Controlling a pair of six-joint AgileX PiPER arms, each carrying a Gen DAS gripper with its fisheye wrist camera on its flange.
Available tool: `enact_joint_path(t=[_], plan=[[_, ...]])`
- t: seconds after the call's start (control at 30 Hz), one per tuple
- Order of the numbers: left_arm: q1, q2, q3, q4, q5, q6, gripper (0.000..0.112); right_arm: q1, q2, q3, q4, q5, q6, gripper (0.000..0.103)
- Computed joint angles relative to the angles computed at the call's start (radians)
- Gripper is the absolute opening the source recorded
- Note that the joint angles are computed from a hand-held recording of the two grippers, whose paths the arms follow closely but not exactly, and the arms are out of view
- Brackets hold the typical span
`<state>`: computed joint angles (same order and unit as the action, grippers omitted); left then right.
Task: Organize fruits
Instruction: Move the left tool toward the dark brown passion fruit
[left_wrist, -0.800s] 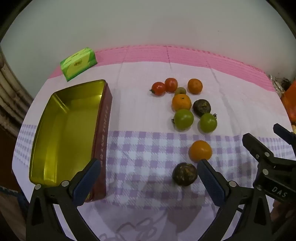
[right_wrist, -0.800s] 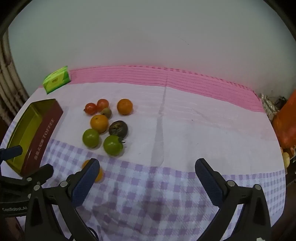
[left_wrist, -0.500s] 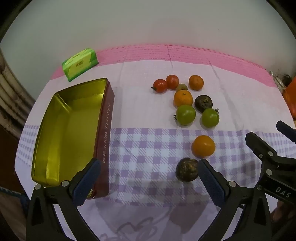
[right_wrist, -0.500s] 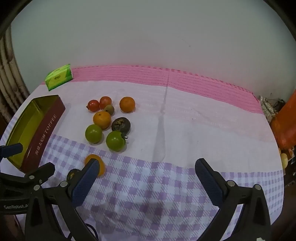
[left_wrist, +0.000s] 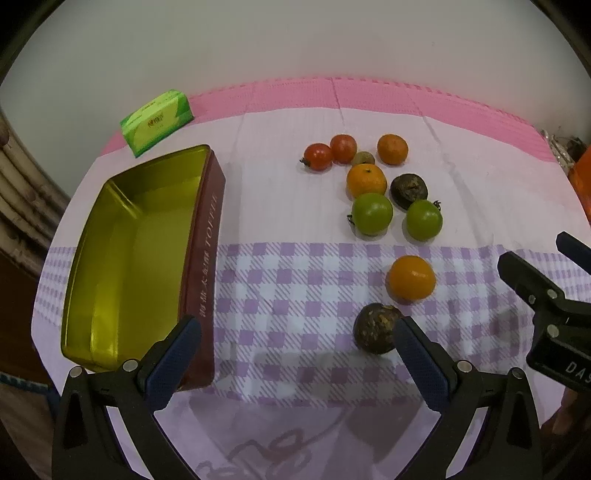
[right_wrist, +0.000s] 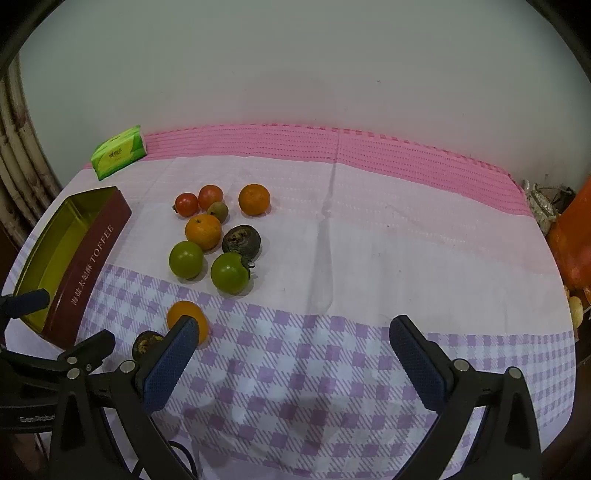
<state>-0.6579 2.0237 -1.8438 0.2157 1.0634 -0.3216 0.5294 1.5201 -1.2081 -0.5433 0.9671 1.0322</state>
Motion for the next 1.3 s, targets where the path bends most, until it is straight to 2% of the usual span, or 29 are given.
enact_joint_path(t=[0.5,0.9,1.17,1.3], plan=[[-0.009,0.002,0.033,-0.019,-0.019,-0.009,0.103,-0.008,-0.022,0.028,-0.018,-0.003,0.009,0.103],[-0.006,0.004,0.045,-0.062,-0.028,0.027,0.103,-0.067,-0.04,0.06,0.025,-0.009,0.002,0.103],[0.011,-0.044,0.124,-0.116,-0.08,0.093,0.102,-0.097,-0.056,0.066,0.037,-0.005,-0.006,0.103],[0.006,-0.056,0.153,-0.132,-0.091,0.126,0.098,-0.101,-0.058,0.067,0.042,-0.008,-0.012,0.103]])
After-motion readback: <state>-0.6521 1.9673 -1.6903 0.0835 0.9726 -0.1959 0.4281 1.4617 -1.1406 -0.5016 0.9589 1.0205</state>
